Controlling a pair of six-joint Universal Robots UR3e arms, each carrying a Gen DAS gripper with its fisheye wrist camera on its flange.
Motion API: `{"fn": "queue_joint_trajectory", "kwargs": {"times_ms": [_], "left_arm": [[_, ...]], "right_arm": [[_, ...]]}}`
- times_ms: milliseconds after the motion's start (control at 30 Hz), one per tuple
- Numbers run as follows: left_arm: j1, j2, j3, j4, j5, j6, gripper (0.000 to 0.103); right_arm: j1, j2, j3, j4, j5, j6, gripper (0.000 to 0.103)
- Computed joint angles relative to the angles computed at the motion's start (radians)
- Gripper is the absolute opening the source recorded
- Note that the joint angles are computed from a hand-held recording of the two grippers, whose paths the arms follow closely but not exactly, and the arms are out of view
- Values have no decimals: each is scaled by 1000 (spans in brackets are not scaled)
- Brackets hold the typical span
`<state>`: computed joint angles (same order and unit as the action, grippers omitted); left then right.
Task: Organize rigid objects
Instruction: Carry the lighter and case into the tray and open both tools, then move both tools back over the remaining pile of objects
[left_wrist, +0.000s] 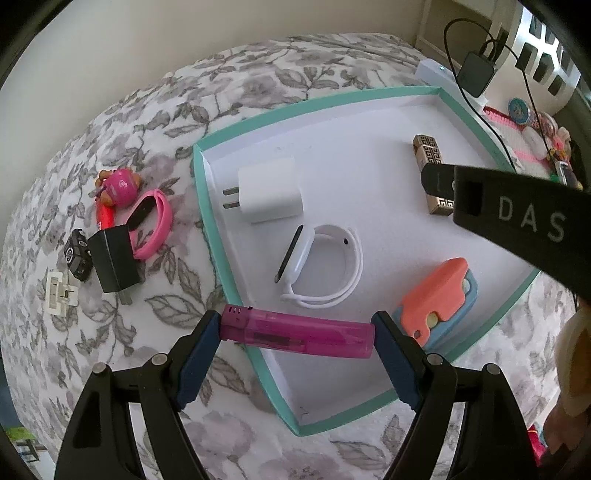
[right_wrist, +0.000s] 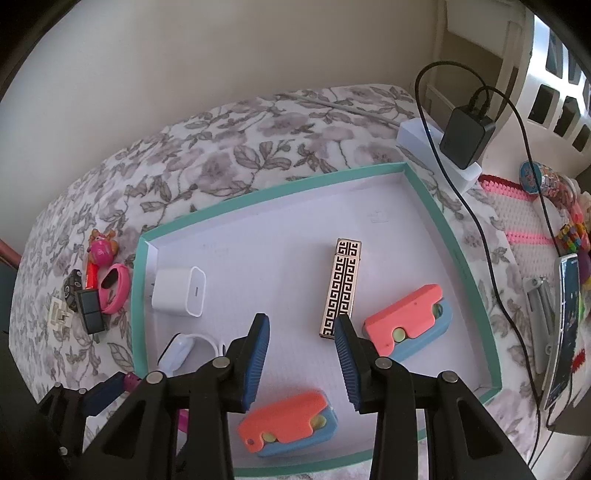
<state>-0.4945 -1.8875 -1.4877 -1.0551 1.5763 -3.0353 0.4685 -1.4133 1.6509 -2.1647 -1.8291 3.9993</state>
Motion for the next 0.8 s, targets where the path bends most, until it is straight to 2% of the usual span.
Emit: {"fn": "queue_joint_trajectory", "kwargs": {"times_ms": [333,433,533,633,733,800], "left_arm": [[22,11,-3,7,-44,-2,83],[24,19,-16,29,-37,-9,85],[33,21,-22,41,-30,-23,93],[46,35,-36,62,-24,-40,94],[64,52,-52,87,-20,-59,95],[77,61,-61,100,-15,-70,95]], "right_arm": [[-3,5,-2,10,-7,4,42],[-1,10,-7,19,-15,11,50],[2,9,-8,21,-25,19,61],[6,8,-9,23,-36,27,63],[7,9,-11,27,-42,34,69],[8,11,-12,30,-46,38,71]]}}
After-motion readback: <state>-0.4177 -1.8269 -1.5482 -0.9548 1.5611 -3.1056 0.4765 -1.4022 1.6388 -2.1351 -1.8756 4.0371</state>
